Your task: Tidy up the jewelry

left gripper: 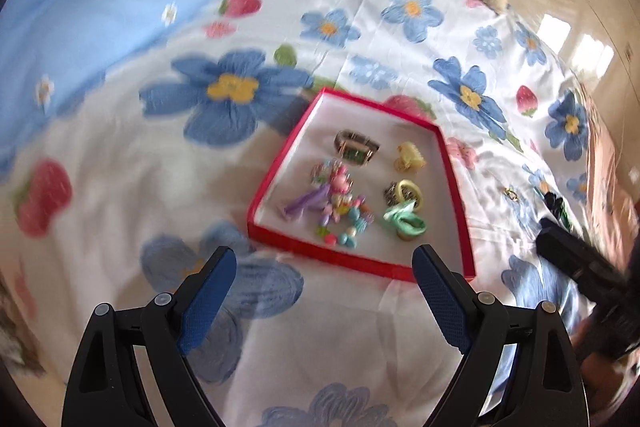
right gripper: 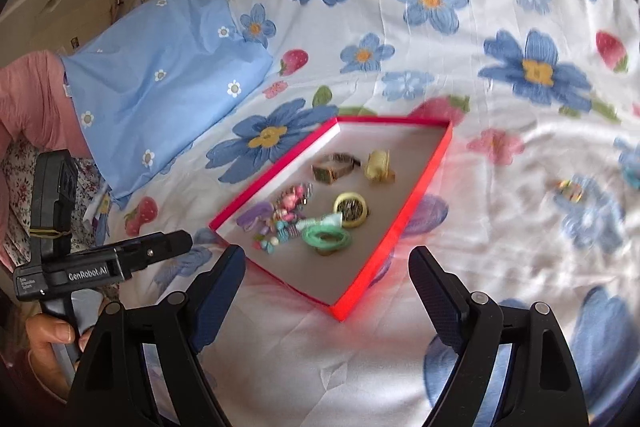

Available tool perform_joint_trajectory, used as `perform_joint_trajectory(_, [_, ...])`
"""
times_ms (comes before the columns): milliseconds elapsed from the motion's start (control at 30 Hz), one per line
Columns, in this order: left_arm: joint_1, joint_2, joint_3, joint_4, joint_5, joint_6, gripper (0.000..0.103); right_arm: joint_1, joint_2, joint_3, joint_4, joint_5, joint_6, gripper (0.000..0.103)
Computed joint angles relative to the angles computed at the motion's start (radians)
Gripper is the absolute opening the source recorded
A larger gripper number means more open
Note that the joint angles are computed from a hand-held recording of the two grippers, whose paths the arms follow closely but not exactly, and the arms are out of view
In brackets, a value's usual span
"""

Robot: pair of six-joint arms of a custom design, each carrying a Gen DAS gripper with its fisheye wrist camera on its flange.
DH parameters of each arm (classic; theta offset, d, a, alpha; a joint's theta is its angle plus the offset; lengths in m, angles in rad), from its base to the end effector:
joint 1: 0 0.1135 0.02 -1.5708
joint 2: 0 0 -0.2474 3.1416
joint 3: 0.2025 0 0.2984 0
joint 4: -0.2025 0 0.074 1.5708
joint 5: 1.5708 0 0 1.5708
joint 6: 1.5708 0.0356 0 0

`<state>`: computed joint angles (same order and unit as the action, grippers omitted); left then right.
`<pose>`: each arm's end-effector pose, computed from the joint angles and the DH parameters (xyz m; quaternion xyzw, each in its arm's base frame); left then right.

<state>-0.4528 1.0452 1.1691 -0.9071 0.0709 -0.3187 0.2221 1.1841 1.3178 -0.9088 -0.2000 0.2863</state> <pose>0.2292 -0.1143 0.3459 0.0754 0.9199 -0.1746 0.3430 0.2776 0.0699 0.3649 -0.0092 0.9181 0.1860 0.3500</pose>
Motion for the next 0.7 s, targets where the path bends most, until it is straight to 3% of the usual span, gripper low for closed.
perform_joint_trajectory(67, [-0.019,-0.014,0.034,-0.014,-0.034,0.031,0.092,0.003,0.011,0.067,-0.024,0.024,-0.043,0.092])
perform_joint_trajectory(133, [-0.047,-0.018,0.084,-0.034,-0.086,0.051,0.1,0.014,0.033,0.15,-0.05,0.063,-0.093,0.1])
perform_joint_trajectory(300, [-0.115,-0.069,0.084,-0.013,-0.23,0.047,0.103,0.035,0.069,0.265,-0.077,0.128,-0.152,0.103])
perform_joint_trajectory(500, [-0.17,-0.14,-0.081,0.031,-0.257,-0.043,0.103,0.08,-0.037,0.057,0.007,0.173,-0.07,0.103])
perform_joint_trajectory(700, [-0.219,-0.12,-0.142,0.06,-0.317,-0.069,0.102,0.108,-0.111,-0.13,0.05,0.22,-0.023,0.103])
